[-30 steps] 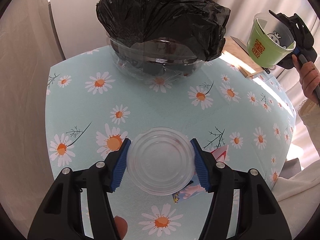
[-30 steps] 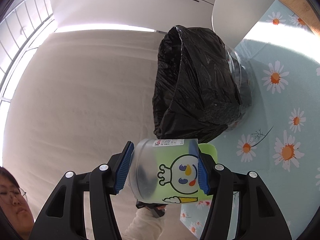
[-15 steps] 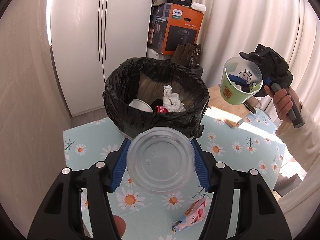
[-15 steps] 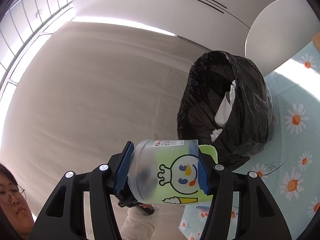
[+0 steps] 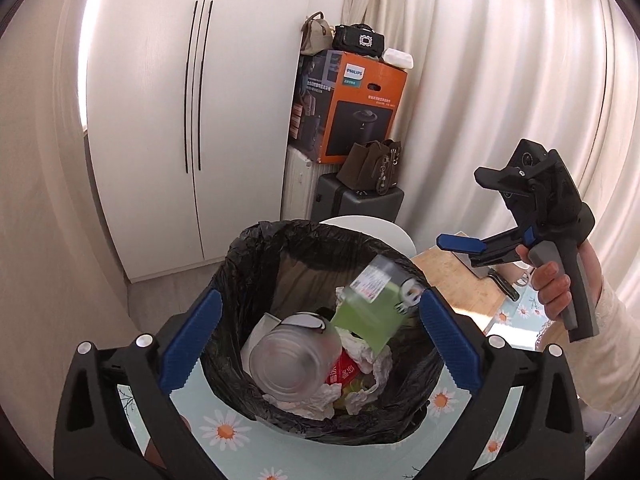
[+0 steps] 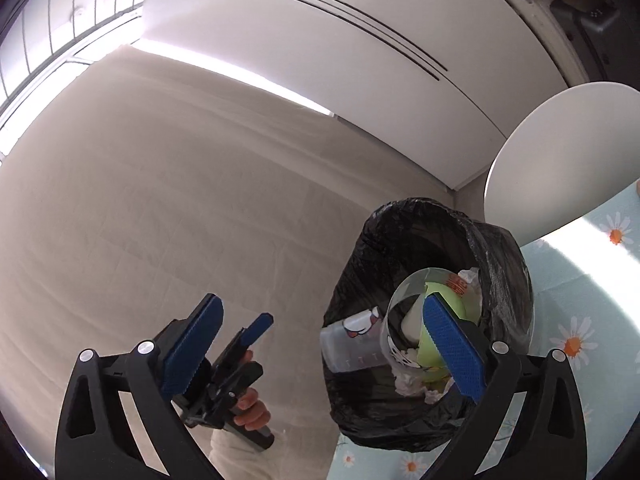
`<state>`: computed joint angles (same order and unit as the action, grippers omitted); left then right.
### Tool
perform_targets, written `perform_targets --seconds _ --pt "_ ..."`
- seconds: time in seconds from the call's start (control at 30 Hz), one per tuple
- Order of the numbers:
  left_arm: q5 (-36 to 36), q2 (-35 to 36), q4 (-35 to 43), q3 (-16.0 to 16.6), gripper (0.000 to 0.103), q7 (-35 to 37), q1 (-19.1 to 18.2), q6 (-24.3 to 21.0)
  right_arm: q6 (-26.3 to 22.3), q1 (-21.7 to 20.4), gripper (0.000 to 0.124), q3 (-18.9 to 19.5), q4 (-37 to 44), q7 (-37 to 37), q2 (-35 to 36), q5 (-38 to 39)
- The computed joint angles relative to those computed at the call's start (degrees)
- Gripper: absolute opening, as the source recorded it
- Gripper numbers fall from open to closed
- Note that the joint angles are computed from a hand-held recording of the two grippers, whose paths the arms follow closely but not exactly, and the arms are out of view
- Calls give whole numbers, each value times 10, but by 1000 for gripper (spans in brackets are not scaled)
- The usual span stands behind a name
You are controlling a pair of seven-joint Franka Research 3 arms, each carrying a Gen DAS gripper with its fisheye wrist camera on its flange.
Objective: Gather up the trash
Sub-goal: 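Open both grippers to drop the cups into the bin, then move both grippers toward the pink cartoon pouch on the table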
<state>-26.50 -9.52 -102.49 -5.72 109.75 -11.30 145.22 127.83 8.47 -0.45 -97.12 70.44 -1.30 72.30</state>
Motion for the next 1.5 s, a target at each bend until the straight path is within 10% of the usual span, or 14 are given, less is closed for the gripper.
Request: perform_targets --seconds 0.2,0.83,1.5 --pt "65 -56 -81 -7 97 -76 10 -21 56 11 96 9 -21 46 -30 -191" --pt "272 -246 -259 -28 97 -263 -14 -129 71 40 96 -1 -165 47 -152 -317" --pt "291 -344 -395 -57 97 -364 -98 -205 43 52 95 19 -324 82 -256 -440"
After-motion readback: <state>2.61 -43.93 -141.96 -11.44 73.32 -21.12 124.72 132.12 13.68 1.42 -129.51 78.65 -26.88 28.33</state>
